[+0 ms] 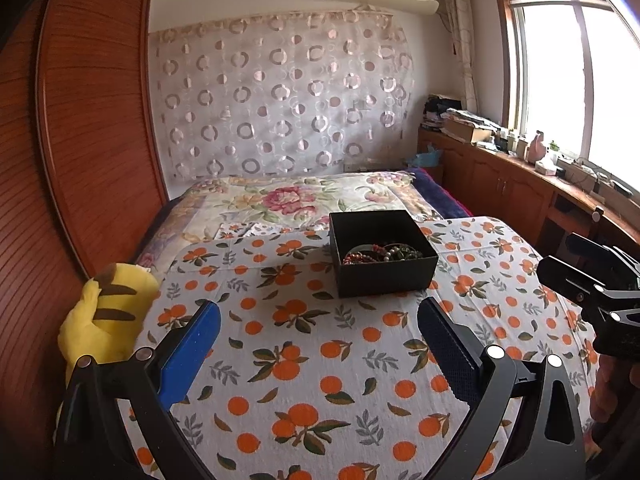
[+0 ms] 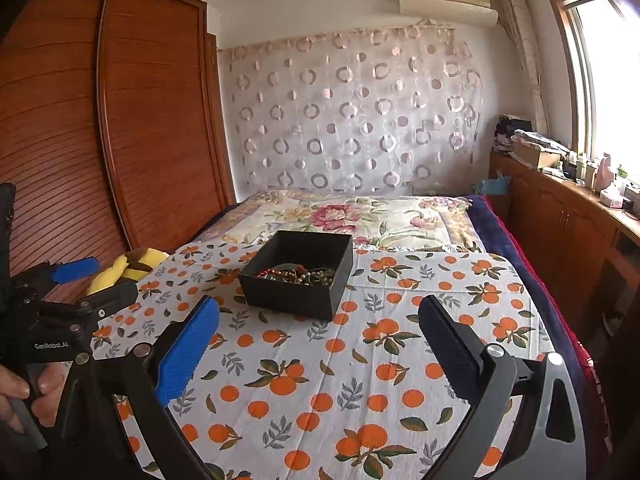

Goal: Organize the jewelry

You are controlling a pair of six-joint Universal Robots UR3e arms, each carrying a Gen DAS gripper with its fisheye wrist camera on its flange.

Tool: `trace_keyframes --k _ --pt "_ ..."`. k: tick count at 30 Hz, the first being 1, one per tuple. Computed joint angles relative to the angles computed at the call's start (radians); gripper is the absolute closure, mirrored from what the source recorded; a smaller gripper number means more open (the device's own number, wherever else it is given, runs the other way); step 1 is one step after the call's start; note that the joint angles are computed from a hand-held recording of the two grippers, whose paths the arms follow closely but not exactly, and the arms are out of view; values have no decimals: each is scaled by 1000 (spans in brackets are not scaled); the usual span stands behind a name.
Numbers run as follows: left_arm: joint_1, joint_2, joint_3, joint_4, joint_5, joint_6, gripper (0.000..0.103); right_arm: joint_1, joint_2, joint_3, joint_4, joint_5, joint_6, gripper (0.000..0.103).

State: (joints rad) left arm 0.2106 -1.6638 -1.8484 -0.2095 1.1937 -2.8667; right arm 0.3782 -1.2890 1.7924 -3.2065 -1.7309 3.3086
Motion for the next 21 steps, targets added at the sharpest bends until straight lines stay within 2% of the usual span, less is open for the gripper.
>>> trace_keyframes --k 21 --pt "-8 -1 -6 20 22 -26 8 17 16 -1 -15 -46 7 3"
